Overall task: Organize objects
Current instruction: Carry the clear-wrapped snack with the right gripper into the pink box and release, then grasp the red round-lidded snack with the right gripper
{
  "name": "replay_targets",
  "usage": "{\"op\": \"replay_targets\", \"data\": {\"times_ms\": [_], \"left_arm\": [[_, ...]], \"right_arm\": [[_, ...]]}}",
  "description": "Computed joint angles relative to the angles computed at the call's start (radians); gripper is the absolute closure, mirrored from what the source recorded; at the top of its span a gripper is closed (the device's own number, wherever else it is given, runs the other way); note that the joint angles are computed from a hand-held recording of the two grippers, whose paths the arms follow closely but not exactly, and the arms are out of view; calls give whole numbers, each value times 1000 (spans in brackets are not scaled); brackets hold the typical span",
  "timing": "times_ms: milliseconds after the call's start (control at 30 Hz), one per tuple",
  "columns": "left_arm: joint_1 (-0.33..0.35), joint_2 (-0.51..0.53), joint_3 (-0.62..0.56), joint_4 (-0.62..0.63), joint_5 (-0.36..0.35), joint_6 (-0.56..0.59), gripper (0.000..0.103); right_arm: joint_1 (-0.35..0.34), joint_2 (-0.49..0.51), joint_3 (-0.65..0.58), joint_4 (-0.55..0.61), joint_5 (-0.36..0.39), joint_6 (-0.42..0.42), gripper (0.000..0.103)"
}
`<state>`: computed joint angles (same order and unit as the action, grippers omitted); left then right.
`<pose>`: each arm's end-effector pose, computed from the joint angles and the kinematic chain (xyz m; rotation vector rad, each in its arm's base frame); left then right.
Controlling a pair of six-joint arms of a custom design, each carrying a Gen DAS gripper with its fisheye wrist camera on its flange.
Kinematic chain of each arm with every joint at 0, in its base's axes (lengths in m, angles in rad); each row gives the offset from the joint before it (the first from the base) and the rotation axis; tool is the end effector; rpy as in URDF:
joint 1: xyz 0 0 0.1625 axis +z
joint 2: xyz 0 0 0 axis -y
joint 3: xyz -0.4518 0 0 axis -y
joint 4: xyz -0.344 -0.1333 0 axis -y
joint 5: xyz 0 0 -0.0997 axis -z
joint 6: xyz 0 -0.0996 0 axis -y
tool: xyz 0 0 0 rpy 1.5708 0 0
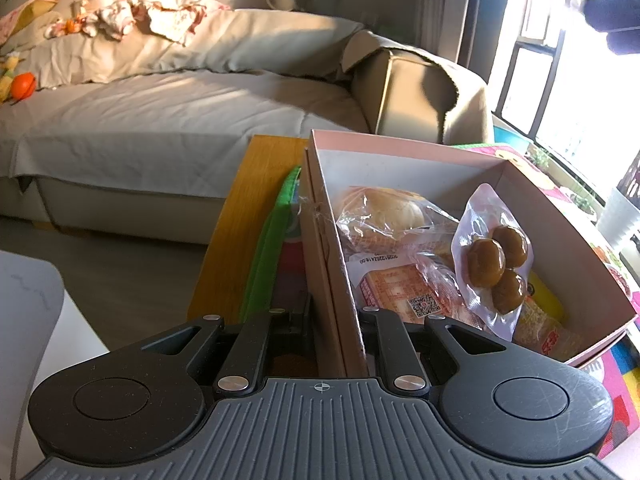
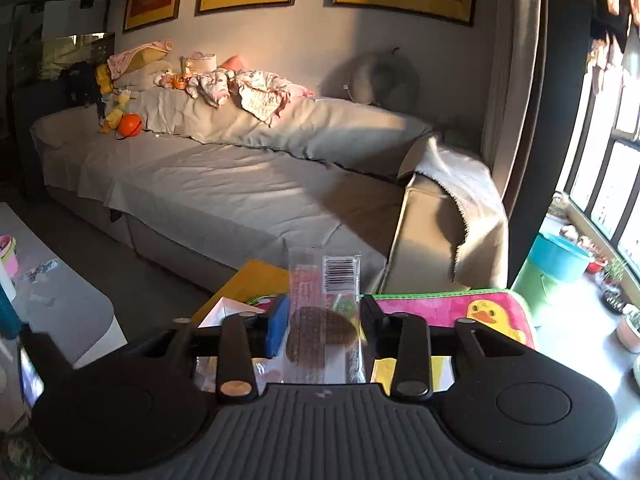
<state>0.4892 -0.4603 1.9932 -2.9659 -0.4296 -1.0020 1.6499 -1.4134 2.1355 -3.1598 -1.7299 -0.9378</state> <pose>-0.3458 -0.4377 -0.0353 0.1853 2.1989 -1.1448 0.1542 -0.4577 0.3937 1.1256 -2.2073 0.9598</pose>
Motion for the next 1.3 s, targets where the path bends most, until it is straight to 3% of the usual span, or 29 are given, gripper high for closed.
{"op": "replay_targets", "data": {"times_ms": [367,500,633,800,967,1233,1300], "left_arm": [[6,16,-12,-39,7,25,87],[7,17,-13,-35,8,37,87],[6,16,-12,-31,8,38,87],[7,11,-13,-8,1,23,88],[7,2,-18,31,-5,1,88],[4,-5,-24,92,-10,-35,88],[4,-5,-24,90,-9,-33,89]], "right_arm": [[-74,-28,8,19,-1,-12,33],[-141,-62,10,43,-1,-14,31],[-241,-99,12,80,-2,31,21],[-364,-92,28,43,-42,9,21],[-441,-92,13,88,-17,52,21],[-426,39,-64,3,-67,218,21],[-414,80,-79,-27,-79,223,21]]}}
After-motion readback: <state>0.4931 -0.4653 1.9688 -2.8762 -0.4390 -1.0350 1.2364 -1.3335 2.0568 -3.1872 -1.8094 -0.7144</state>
